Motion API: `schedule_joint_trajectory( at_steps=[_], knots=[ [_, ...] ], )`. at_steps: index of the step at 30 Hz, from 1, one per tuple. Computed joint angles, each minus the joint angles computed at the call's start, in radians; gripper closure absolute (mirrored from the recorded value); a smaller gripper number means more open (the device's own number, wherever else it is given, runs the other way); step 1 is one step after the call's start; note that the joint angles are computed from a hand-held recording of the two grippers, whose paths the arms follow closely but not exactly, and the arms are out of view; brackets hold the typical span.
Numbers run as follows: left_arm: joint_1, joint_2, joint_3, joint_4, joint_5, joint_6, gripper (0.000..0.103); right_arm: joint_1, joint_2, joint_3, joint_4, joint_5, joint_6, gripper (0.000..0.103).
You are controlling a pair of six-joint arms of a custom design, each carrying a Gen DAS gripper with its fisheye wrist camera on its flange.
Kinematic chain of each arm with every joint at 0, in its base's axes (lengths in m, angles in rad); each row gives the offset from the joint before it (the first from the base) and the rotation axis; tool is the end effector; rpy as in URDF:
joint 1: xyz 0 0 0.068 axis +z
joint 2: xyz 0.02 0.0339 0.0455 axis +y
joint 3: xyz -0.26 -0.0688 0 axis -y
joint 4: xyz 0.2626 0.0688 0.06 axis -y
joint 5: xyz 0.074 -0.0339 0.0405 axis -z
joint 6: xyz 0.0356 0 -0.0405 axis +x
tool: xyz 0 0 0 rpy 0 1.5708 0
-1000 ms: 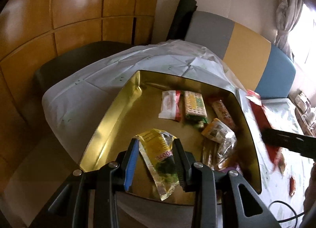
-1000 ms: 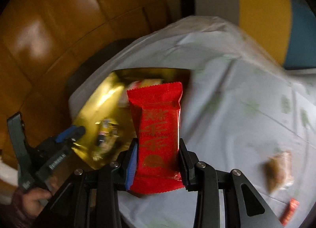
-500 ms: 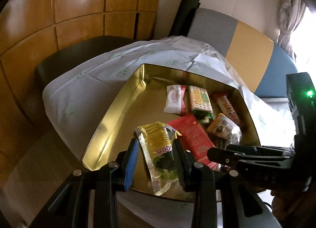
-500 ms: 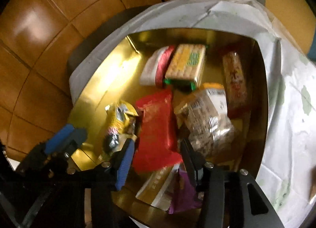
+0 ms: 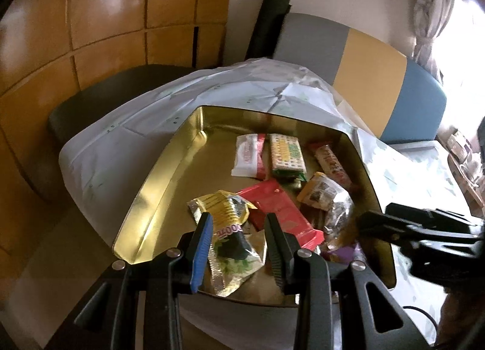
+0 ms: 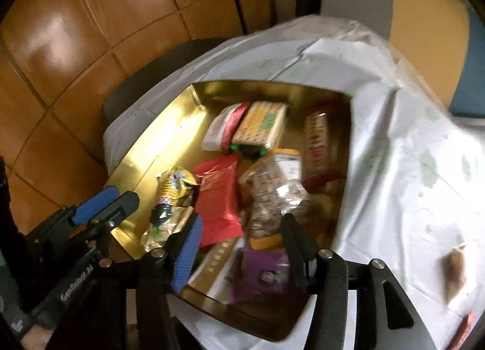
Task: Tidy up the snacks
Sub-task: 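Carry the red candy packet into the gold tray with the right tool, then move both open tools back over the table toward the remaining snacks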
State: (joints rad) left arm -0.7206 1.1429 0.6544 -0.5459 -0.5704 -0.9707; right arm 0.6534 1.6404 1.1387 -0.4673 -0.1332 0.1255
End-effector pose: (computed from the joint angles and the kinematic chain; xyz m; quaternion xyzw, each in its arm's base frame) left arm 0.1820 -0.1342 0.1904 -0.1894 0.9088 -0.0104 0.3717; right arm 0.2822 0.2220 0.2091 -0.2677 0.9148 0.1711 0.2494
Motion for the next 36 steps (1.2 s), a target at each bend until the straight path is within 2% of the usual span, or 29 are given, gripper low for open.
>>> schedule_joint_trajectory(
  at_steps=[6, 11, 14, 17, 19, 24, 26, 29, 31, 34, 36],
  knots=[
    [-0.038, 0.040, 0.045, -0.007, -0.015, 0.011, 0.068, -0.066, -0.165, -0.120, 0.015, 0.009, -0.021, 0.044],
    [-0.072, 0.083, 0.087, 0.007, -0.016, 0.038, 0.068, -0.185, -0.295, -0.205, -0.011, 0.026, -0.097, 0.034],
    [-0.096, 0.109, 0.111, 0.021, -0.011, 0.060, 0.068, -0.277, -0.336, -0.229, -0.052, 0.050, -0.181, 0.032],
    [-0.117, 0.142, 0.134, 0.039, -0.001, 0.088, 0.068, -0.412, -0.368, -0.241, -0.108, 0.051, -0.283, 0.027],
    [-0.129, 0.170, 0.153, 0.050, 0.007, 0.102, 0.068, -0.523, -0.375, -0.239, -0.135, 0.053, -0.355, 0.026],
    [-0.159, 0.222, 0.201, 0.065, 0.023, 0.130, 0.068, -0.799, -0.330, -0.213, -0.120, 0.061, -0.463, 0.022],
    [-0.177, 0.249, 0.228, 0.069, 0.031, 0.148, 0.068, -0.894, -0.281, -0.199, -0.087, 0.068, -0.458, 0.022],
    [-0.204, 0.301, 0.277, 0.073, 0.050, 0.169, 0.068, -1.068, -0.178, -0.178, -0.039, 0.006, -0.374, 0.022],
    [-0.219, 0.342, 0.315, 0.073, 0.067, 0.193, 0.068, -1.115, -0.059, -0.087, -0.125, 0.052, -0.279, 0.023],
    [-0.244, 0.414, 0.382, 0.074, 0.090, 0.221, 0.068, -1.172, -0.014, -0.033, -0.147, -0.044, -0.225, 0.022],
    [-0.256, 0.447, 0.417, 0.080, 0.103, 0.242, 0.068, -1.164, 0.001, -0.019, -0.162, -0.040, -0.219, 0.022]
  ],
)
